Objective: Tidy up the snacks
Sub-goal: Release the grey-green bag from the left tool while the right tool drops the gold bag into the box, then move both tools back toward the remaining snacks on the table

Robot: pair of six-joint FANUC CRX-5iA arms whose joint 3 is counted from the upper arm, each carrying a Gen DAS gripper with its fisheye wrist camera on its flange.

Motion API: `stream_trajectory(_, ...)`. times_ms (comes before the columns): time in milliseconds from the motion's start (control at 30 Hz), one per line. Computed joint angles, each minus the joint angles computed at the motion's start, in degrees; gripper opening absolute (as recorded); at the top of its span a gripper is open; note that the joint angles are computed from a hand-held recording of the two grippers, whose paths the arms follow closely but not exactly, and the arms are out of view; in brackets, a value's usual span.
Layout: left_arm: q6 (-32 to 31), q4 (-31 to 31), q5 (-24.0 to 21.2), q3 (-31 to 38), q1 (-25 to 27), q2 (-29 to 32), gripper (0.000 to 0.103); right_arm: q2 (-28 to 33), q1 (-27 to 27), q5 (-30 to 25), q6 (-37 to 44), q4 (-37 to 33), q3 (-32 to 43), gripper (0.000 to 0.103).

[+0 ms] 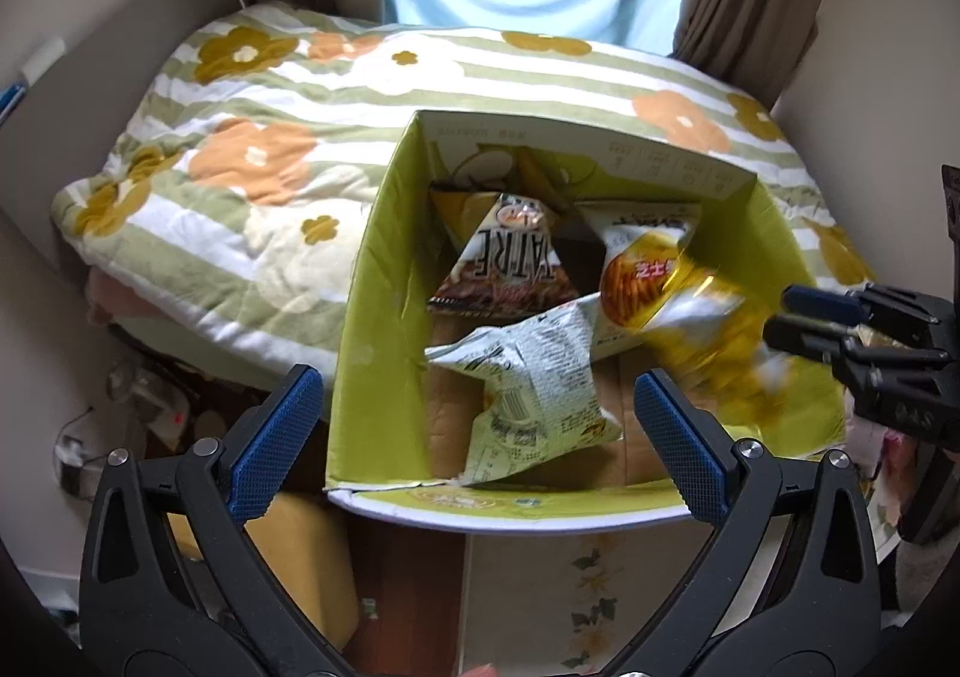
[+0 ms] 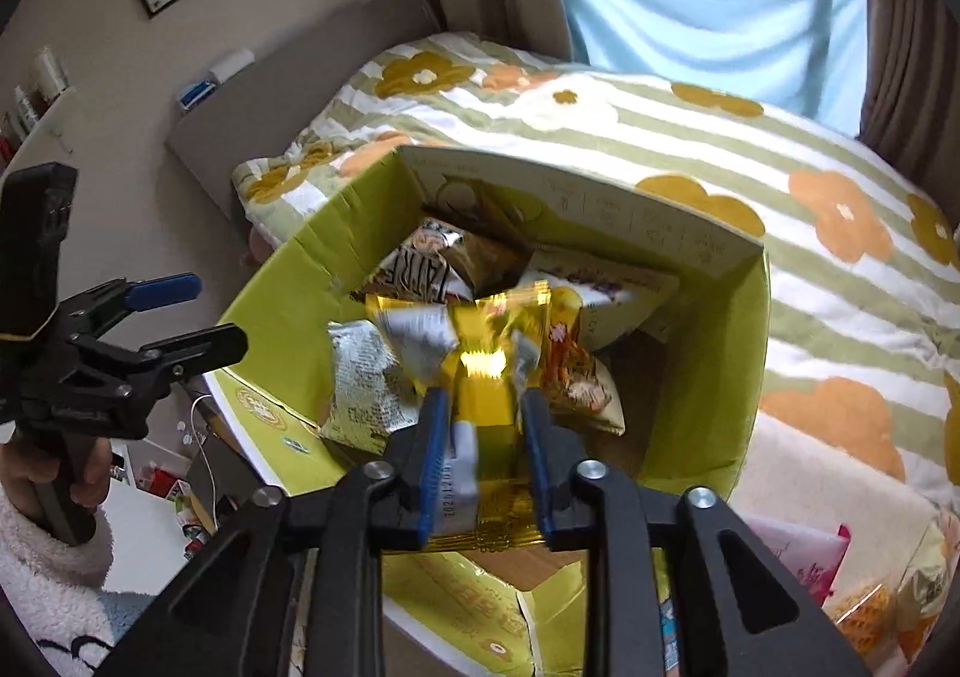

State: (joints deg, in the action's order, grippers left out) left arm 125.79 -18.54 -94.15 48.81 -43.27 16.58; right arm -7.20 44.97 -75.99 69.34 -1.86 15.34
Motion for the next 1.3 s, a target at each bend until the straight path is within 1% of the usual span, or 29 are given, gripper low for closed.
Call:
stream_trajectory(33, 0.18, -0.14, -0.32, -0.02, -0.12, 0.04, 0.103, -0.16, 0.47, 0.06, -0.41, 0.91, -0.52, 0.079)
stream_trajectory(67, 0.39, -0.28, -0.70, -0.04, -0.24, 0.09, 0.103, -0.52, 0.88, 0.46, -0.50, 1.58, -1.25, 0.094)
stream_trajectory(100, 0.50, -0.33, -0.99, -0.04, -0.33, 0.12, 0.103, -0.99, 1.19, 1.05, -0.64, 1.90, -2.04, 0.103)
stream_trajectory(167, 0.68, -0.42, -1.06, -0.33, -0.50, -0.01, 0.103, -1.69, 1.32, 1.37, -0.53, 1.55, -2.95, 0.103)
stream_trajectory(467, -0.09, -1.76, -1.21, -0.09, -1.35, -0.49, 0.103, -2.73, 3.31, 1.59, -1.99, 4.57, -4.49, 0.103)
stream_trajectory(633, -2.29, -2.76, -1.45, 1.16, -1.79, -0.29, 0.103, -2.98, 4.41, 1.95, -3.91, 6.38, -4.93, 0.103)
stream_trajectory(733, -4.00, -2.53, 0.05, 0.59, -1.94, -0.64, 0.102, -3.69, 5.49, 2.49, -6.45, 8.73, -6.21, 0.103)
stream_trajectory(800, -4.94, -1.90, 0.99, 0.20, -1.93, -0.70, 0.103, -3.14, 5.56, 0.47, -8.02, 9.17, -5.41, 0.103)
stream_trajectory(900, -5.53, -0.43, 2.34, 0.37, -2.07, -0.19, 0.102, -3.42, 5.56, -1.17, -11.39, 9.98, -5.11, 0.103)
stream_trajectory(967, -5.59, 0.19, 2.95, 0.82, -2.36, 0.23, 0.102, -4.48, 5.95, -1.12, -13.95, 11.13, -5.87, 0.103)
stream_trajectory(1100, -5.77, 0.64, 3.28, 3.31, -3.83, 1.99, 0.102, -7.39, 7.25, -1.67, -17.14, 13.98, -7.40, 0.103)
stream_trajectory(1200, -5.97, 0.78, 2.63, 6.73, -5.38, 4.31, 0.102, -9.24, 7.85, -3.68, -18.79, 16.36, -7.74, 0.103)
stream_trajectory(1300, -5.68, 0.68, 0.57, 11.34, -6.97, 7.15, 0.102, -10.89, 7.82, -5.50, -20.04, 17.84, -7.75, 0.103)
